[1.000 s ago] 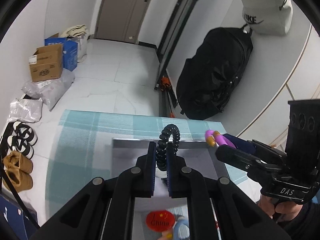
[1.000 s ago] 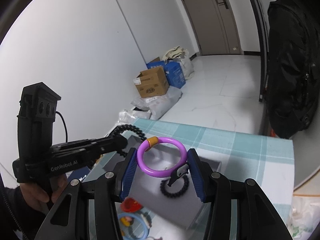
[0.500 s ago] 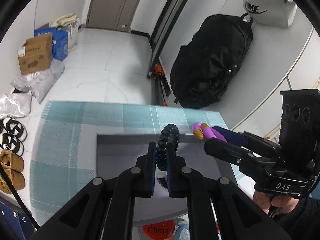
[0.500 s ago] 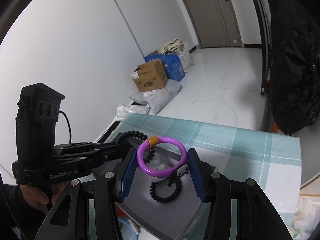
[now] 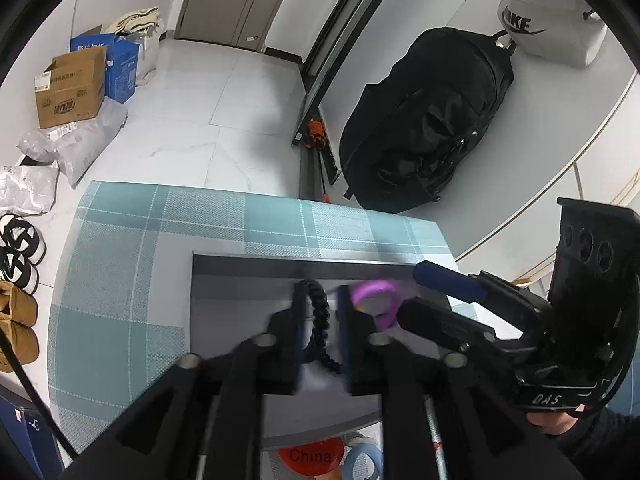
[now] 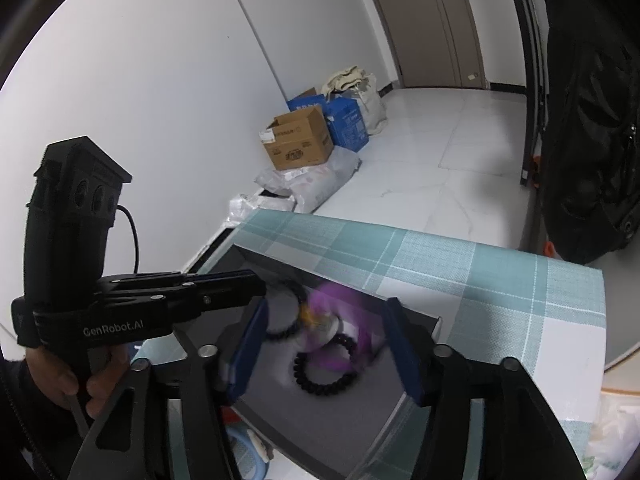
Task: Organize jewelry
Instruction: 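Lower coil and purple ring into the white box and open both tools, then withdraw both open tools from the box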
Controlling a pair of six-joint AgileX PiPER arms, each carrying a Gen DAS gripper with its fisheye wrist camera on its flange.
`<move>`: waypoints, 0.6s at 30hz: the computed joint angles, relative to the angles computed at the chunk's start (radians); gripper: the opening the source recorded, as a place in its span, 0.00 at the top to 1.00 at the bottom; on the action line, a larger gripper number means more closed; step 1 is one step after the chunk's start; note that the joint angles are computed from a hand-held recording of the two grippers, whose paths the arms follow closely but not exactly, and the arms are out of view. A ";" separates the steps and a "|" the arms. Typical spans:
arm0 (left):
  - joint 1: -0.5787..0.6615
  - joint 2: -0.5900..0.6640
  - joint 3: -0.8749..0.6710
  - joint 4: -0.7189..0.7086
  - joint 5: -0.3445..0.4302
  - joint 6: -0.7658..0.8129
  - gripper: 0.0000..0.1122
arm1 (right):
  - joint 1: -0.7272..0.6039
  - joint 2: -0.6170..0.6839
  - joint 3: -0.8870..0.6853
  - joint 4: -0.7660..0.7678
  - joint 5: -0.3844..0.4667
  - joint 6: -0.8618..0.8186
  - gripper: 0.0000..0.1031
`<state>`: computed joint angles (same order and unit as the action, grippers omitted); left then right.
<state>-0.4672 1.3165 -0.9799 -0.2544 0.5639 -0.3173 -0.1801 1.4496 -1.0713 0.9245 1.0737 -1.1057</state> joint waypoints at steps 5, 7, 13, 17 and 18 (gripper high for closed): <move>-0.008 -0.052 0.031 0.033 -0.039 -0.062 0.57 | -0.049 -0.041 0.021 0.037 0.024 -0.020 0.35; -0.032 -0.068 0.032 0.123 -0.035 -0.142 0.57 | -0.083 -0.071 0.041 0.054 0.032 -0.026 0.31; -0.112 -0.126 0.058 0.355 -0.001 -0.402 0.56 | -0.157 -0.142 0.076 0.085 0.063 -0.037 0.23; -0.177 -0.175 0.082 0.505 0.031 -0.582 0.55 | -0.193 -0.191 0.106 0.104 0.079 -0.047 0.18; -0.185 -0.184 0.086 0.520 0.040 -0.604 0.53 | -0.200 -0.204 0.114 0.107 0.084 -0.050 0.18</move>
<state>-0.6525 1.1325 -0.8942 0.2657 0.6043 -0.9212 -0.3802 1.2458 -0.9577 1.0312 1.1578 -1.1552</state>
